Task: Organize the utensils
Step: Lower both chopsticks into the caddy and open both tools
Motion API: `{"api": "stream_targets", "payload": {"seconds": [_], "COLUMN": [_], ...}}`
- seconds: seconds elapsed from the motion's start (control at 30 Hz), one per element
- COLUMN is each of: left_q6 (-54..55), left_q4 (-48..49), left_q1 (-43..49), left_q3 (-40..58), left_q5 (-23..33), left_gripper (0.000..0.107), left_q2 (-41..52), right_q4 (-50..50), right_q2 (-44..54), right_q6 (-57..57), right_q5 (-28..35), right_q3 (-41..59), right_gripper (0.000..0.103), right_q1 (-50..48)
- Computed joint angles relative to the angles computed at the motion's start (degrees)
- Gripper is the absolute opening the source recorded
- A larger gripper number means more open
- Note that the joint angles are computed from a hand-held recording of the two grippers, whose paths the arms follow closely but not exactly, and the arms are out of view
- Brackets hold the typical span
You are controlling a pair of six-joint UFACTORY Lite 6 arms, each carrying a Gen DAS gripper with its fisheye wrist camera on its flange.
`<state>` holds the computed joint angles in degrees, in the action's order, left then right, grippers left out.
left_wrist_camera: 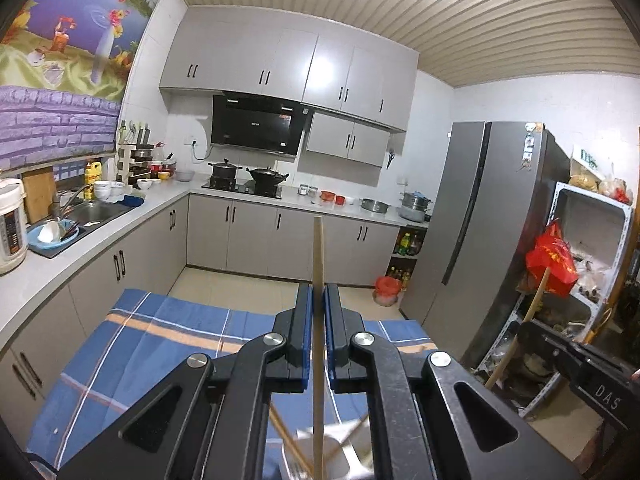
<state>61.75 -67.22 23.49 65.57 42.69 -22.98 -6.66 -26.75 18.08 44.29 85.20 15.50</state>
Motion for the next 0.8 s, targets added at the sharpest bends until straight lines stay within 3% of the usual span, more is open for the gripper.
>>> {"api": "stream_targets", "payload": {"seconds": [0.1, 0.23, 0.37, 0.8], "left_q6": [3.2, 4.6, 5.2, 3.8], "left_q4": [-1.5, -2.4, -3.1, -0.3], "left_q1": [-7.1, -11.3, -12.7, -11.1], "left_q3": [0.4, 1.4, 0.6, -4.7], "left_q5": [-8.4, -12.2, -12.3, -9.6], "left_gripper": [0.006, 0.006, 0.006, 0.007], "left_q2": [6.2, 12.9, 16.3, 11.7], "right_q4": [-1.9, -1.6, -1.1, 7.8], "right_q2": [3.8, 6.2, 6.0, 2.3], "right_q6": [1.9, 2.9, 1.9, -6.6], "right_q5": [-3.1, -5.1, -5.6, -4.9], "right_q3": [-1.1, -4.3, -8.3, -15.3], "right_gripper": [0.006, 0.006, 0.007, 0.009], "right_q1": [-1.0, -2.0, -2.1, -6.0]}}
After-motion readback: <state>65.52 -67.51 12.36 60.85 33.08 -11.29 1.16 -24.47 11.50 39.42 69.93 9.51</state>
